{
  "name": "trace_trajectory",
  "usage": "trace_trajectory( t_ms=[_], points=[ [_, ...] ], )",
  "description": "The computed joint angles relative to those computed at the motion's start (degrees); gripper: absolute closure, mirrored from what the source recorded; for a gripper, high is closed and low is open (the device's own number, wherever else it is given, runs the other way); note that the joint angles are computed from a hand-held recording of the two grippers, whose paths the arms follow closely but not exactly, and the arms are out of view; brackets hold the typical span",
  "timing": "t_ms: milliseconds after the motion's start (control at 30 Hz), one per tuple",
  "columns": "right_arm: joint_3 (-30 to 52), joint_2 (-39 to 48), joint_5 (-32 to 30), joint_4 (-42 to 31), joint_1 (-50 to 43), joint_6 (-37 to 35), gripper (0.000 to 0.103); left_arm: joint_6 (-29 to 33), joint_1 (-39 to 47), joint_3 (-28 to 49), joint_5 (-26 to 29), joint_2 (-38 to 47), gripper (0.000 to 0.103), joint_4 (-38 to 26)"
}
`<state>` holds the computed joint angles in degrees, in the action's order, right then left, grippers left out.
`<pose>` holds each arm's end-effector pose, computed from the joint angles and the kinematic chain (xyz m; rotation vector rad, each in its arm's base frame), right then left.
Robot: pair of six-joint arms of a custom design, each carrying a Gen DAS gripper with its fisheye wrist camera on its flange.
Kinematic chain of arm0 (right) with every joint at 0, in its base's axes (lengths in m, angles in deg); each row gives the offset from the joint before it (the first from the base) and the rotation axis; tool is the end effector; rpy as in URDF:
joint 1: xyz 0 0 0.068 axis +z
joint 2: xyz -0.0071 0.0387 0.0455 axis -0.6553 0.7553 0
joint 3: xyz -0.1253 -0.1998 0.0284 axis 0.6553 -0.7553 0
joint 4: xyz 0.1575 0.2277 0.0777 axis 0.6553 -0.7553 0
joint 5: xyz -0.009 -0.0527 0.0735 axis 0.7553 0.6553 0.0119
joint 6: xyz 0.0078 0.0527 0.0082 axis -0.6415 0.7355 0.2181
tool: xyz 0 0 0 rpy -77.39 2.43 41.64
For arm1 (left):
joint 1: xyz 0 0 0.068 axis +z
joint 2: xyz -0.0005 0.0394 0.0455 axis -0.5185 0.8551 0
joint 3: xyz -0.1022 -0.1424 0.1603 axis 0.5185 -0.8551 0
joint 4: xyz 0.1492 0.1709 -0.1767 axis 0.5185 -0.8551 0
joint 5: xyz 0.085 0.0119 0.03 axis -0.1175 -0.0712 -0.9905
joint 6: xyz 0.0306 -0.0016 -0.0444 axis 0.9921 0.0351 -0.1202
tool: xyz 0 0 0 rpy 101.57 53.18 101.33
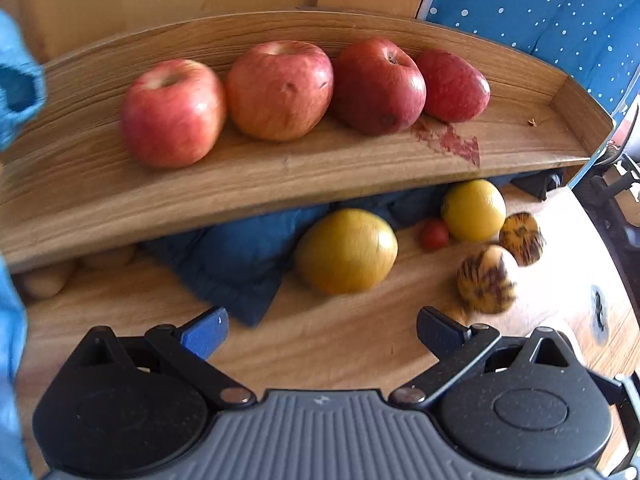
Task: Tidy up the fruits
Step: 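Grasp a small brown fruit with the right gripper while the left gripper grasps a yellow-green pear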
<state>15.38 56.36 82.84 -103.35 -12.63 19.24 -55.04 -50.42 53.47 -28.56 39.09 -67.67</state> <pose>0.2101 0.1094 0.1117 -0.0901 2.5168 0.2461 0.2853 -0.0995 0.1261 0.1009 2.6532 -0.2093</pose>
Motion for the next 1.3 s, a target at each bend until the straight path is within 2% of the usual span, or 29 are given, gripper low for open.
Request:
trace_trajectory(
  t_ms=[167, 400, 700, 1000, 1133, 1200, 1233, 1300],
  points=[
    [4.34, 8.34, -0.13, 3.05, 0.15, 1.04, 0.018, 1.49, 1.79, 4.46, 4.18, 7.43, 0.001, 2.41],
    [7.11, 14.23, 0.86, 3.85, 0.28, 2.61, 0.036, 3.09, 3.5, 8.47, 8.44, 13.38, 0.001, 3.41],
    [9.61, 18.23, 1.33, 5.24, 0.34, 2.89, 0.048, 0.96, 4.51, 8.43, 9.5, 14.59, 0.007, 5.62],
    [9.63, 18.79, 2.32, 6.37, 1.12, 2.01, 0.07, -0.75, 4.07, 9.29, 7.92, 15.6, 0.014, 6.22],
    [9.08, 18.02, 2.21, 6.16, 1.17, 2.1, 0.072, -0.59, 4.5, 8.16, 8.21, 14.34, 0.018, 6.75],
    [8.43, 17.1, 2.05, 6.03, 1.23, 2.13, 0.072, -0.07, 5.15, 6.99, 8.83, 12.79, 0.022, 6.83],
    [8.12, 16.77, 2.01, 6.09, 1.29, 2.12, 0.072, 0.07, 5.27, 6.61, 9.46, 12.39, 0.028, 7.07],
    [7.65, 16.32, 1.83, 6.32, 1.3, 1.92, 0.072, -0.05, 5.0, 6.16, 9.75, 11.87, 0.03, 7.08]
  ],
)
